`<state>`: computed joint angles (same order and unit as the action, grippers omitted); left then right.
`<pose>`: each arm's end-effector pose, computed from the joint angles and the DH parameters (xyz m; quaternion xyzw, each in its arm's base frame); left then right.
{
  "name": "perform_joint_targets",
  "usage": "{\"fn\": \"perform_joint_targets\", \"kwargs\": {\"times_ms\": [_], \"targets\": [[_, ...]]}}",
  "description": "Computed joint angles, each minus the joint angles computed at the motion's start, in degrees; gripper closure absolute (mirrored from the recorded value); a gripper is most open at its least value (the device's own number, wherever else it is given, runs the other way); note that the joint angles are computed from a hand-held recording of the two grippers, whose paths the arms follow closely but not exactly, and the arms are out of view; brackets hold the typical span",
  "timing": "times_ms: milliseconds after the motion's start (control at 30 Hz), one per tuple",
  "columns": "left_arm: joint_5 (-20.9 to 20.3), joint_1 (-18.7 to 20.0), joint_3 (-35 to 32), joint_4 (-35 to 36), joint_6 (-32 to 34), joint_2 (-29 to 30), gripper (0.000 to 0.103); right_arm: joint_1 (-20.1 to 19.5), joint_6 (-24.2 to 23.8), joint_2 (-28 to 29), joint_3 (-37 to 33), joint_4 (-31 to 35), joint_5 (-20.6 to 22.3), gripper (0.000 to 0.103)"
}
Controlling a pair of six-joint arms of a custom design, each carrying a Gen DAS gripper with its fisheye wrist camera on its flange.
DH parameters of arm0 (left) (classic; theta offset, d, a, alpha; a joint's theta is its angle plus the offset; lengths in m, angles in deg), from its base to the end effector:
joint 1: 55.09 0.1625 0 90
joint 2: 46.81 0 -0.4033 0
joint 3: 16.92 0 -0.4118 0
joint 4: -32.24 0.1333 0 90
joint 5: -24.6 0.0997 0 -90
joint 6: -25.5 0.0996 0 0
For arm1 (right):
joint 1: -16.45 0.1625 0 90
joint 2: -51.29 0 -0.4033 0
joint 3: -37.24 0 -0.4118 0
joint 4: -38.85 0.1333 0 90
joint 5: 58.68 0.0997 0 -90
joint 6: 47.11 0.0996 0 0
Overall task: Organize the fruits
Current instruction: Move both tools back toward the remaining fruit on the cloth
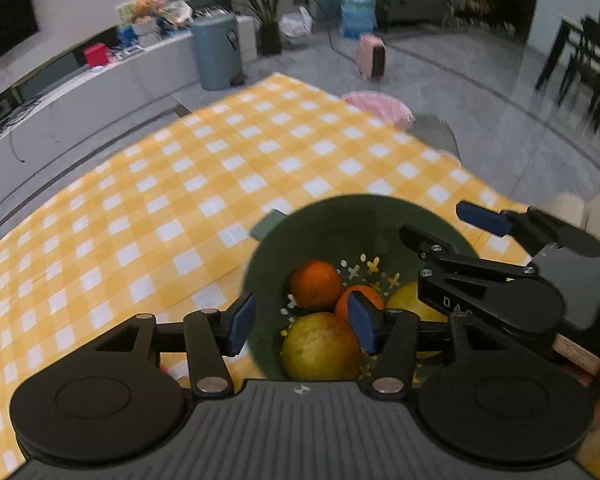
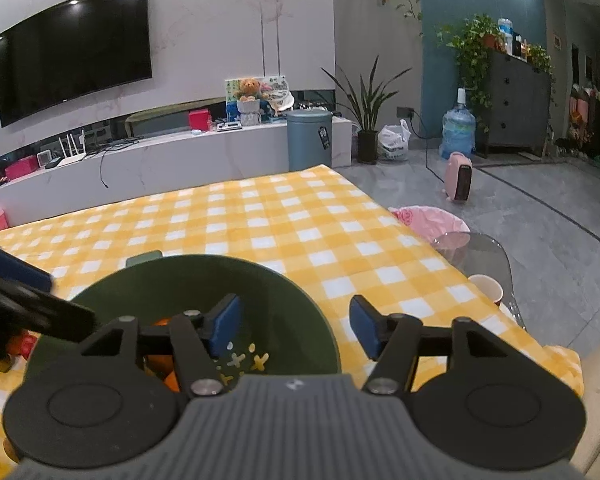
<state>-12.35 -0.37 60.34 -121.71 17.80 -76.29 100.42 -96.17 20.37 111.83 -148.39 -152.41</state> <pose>-0.2537 -0.7272 0.0263 0.1502 0.8753 -0.2791 0.3653 0.0439 -0.7920 0.1066 0.3136 -0.8354 0.3859 0.2340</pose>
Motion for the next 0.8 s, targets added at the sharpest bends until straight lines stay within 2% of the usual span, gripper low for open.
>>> {"fn": "perform_joint_targets", "kwargs": {"times_ms": [167,333,500,800], "targets": [[3.55,-1.92,8.37,-5.49,-1.34,-5.27,0.040,0.42,-0.52,-2.41,3.65,-1.01,2.04,0.041],[6.48,-3.17,16.14,-7.70,-5.09,-10.36,0.040,1.11,-1.33,-5.92,9.09,-0.26,3.67,0.041],[10.22,-4.27,22.65,-8.85,-7.88,-14.72,0.040,1.72,1.04,-10.43,15.38,2.82,5.53,0.041],[11.60,-5.12,33.13,-10.85,-12.08,-21.19,0.040,3.14,0.21,-15.27,23.68,6.93,7.92,0.041]]}}
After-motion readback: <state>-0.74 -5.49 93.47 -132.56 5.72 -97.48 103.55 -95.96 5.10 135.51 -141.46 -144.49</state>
